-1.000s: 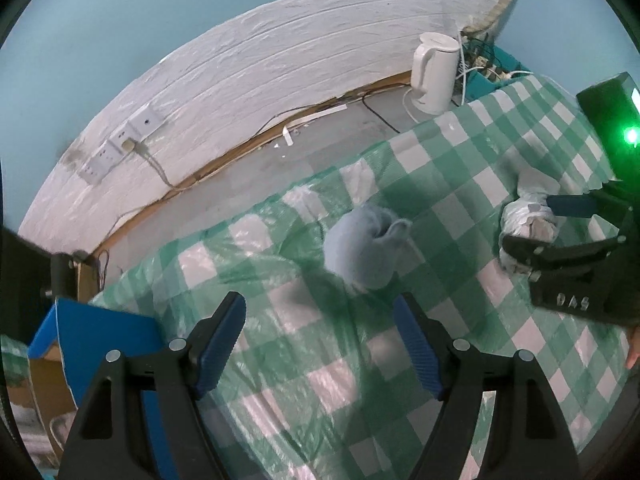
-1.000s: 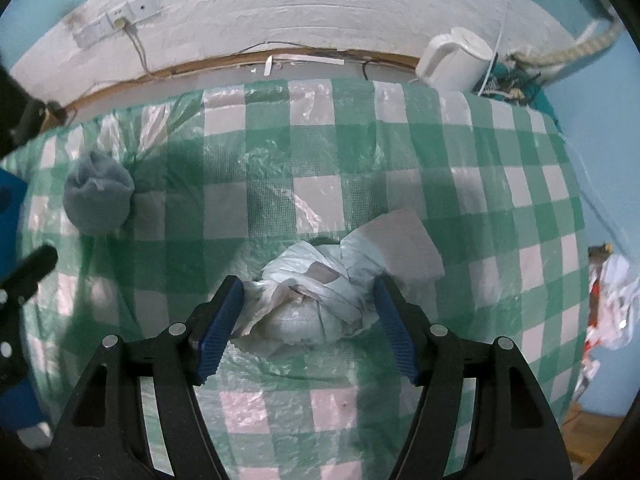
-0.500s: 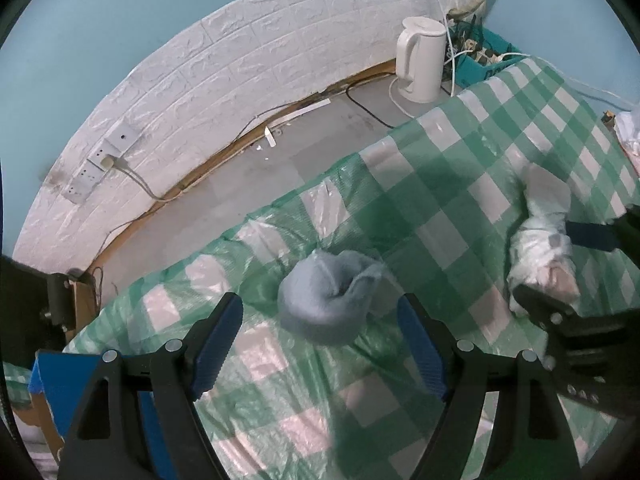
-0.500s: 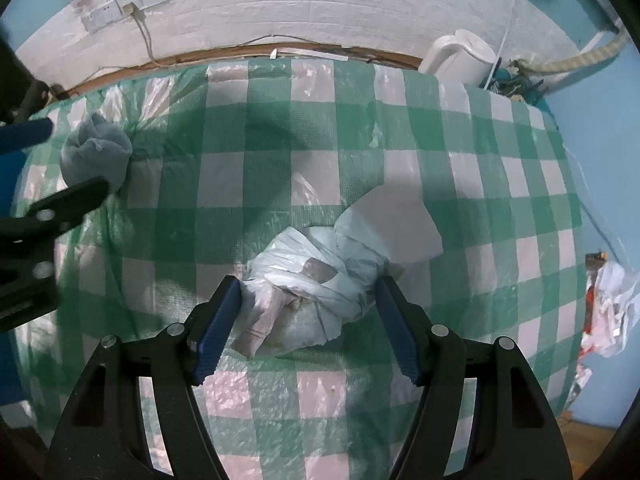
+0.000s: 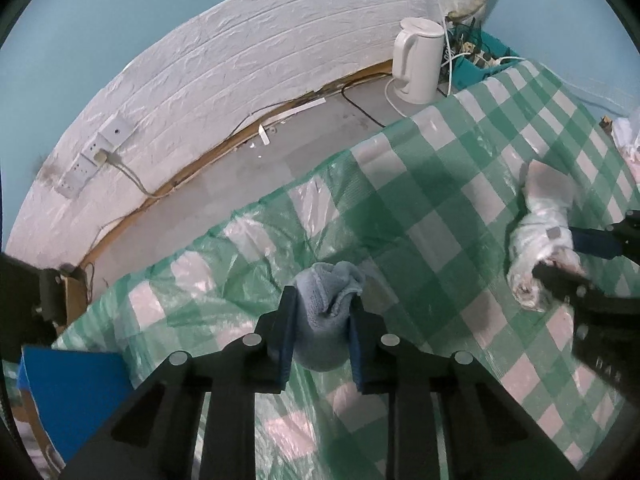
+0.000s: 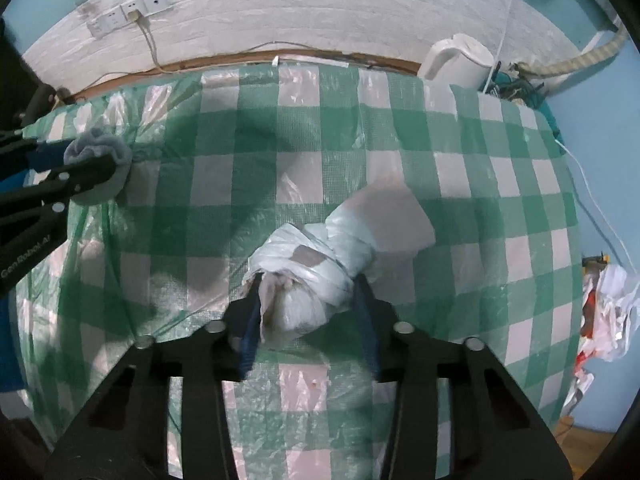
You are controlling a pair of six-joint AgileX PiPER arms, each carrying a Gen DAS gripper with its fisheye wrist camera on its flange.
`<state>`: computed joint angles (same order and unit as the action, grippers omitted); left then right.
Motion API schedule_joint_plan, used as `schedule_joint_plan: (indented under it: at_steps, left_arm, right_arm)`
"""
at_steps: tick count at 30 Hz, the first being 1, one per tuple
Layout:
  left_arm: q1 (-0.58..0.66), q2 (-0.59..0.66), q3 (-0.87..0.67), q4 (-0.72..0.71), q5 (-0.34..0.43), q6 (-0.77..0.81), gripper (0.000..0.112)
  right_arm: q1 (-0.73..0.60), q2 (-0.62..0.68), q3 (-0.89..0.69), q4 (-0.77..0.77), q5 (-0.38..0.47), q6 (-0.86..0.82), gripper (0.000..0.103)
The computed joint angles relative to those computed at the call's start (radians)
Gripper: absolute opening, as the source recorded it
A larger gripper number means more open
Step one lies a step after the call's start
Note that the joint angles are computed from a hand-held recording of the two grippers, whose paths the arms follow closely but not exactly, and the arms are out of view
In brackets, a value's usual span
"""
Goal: Organize soft objects
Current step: 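Lift and carry the sock in the left tool and white bag in the right tool to the box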
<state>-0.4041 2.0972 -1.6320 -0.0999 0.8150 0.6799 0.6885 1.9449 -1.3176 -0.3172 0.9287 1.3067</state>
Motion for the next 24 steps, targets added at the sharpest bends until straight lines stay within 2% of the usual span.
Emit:
schedule_joint_plan:
  at_steps: [4, 24]
  left_arm:
    - [0.021, -0.028, 0.031, -0.009, 0.005, 0.013, 0.023]
    - [0.184, -0.280, 0.252, -0.110, 0.018, 0.205, 0.023]
  right_arm:
    - [0.001, -0.019, -0.001, 0.001, -0.007, -0.013, 0.029]
    - [0.133, -0.084, -0.102, -0.080, 0.097, 0.049, 0.029]
